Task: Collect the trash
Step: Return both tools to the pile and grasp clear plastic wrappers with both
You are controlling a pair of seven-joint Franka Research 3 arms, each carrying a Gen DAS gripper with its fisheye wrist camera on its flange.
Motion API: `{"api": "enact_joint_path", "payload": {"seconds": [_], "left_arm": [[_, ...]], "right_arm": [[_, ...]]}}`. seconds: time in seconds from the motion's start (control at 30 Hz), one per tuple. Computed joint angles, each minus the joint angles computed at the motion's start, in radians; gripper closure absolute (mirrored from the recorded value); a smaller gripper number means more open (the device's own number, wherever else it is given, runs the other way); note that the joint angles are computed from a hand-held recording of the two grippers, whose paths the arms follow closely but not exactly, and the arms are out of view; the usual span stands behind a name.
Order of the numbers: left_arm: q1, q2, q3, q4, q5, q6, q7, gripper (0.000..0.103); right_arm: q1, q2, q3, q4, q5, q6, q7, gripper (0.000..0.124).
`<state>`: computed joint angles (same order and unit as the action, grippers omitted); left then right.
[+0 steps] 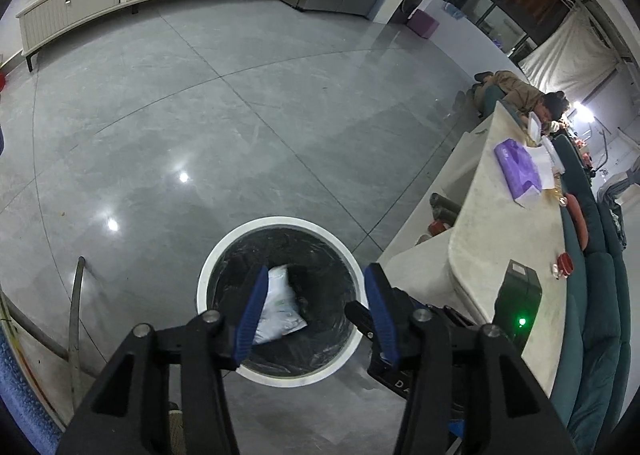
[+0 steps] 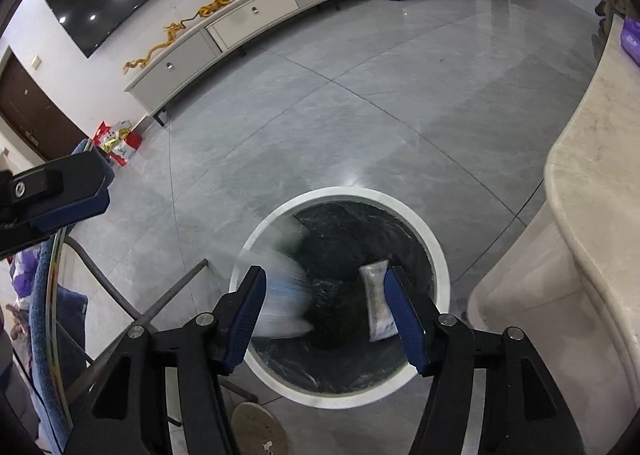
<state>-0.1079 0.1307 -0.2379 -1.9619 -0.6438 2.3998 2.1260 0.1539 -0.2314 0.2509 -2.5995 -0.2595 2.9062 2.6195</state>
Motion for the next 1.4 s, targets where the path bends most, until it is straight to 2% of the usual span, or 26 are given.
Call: {"api": "enact_joint_path", "payload": {"seconds": [0.17, 0.3, 0.4, 0.57, 0.63, 0.83, 0.97, 1.1, 1.3, 1.4], "left_arm": [[0.016, -0.111, 0.026, -0.053, -0.090, -0.040, 0.076, 0.055], [0.001, -0.245, 0.083, -0.117, -0.163, -0.066, 0.141, 0.055], [-0.014, -0.365, 0.147, -0.173, -0.207, -0.090, 0.201, 0.055], [-0.022, -0.549, 0.261, -0.254, -0.191, -0.115, 0.269, 0.050], [-0.017, -0.626, 0.316, -0.290, -0.175, -0.117, 0.305, 0.046], [0.043, -0.778, 0.482, -0.347, -0.084, -0.143, 0.387, 0.046], [0.106, -0.791, 0.590, -0.334, -0.026, -0.166, 0.418, 0.046], [0.172, -0.754, 0.675, -0.307, 0.003, -0.180, 0.443, 0.046], [0.263, -0.670, 0.748, -0.277, -0.024, -0.218, 0.502, 0.046], [0.308, -0.646, 0.732, -0.298, -0.040, -0.226, 0.517, 0.046]], "right_arm": [[-0.006, -0.052, 0.021, 0.001, -0.027, -0.013, 0.008, 0.063], [0.003, -0.139, 0.053, -0.004, -0.015, -0.020, 0.000, 0.063], [0.004, -0.195, 0.093, 0.025, -0.010, -0.044, -0.013, 0.063], [0.007, -0.246, 0.155, 0.110, -0.018, -0.074, -0.041, 0.063], [0.015, -0.259, 0.178, 0.144, -0.022, -0.076, -0.049, 0.063], [0.027, -0.250, 0.243, 0.263, -0.044, -0.110, -0.066, 0.063], [0.034, -0.219, 0.278, 0.343, -0.083, -0.141, -0.066, 0.063], [0.043, -0.159, 0.312, 0.436, -0.150, -0.177, -0.030, 0.063], [0.092, -0.040, 0.332, 0.566, -0.265, -0.221, 0.028, 0.063], [0.123, 0.044, 0.341, 0.639, -0.317, -0.250, 0.053, 0.063]]}}
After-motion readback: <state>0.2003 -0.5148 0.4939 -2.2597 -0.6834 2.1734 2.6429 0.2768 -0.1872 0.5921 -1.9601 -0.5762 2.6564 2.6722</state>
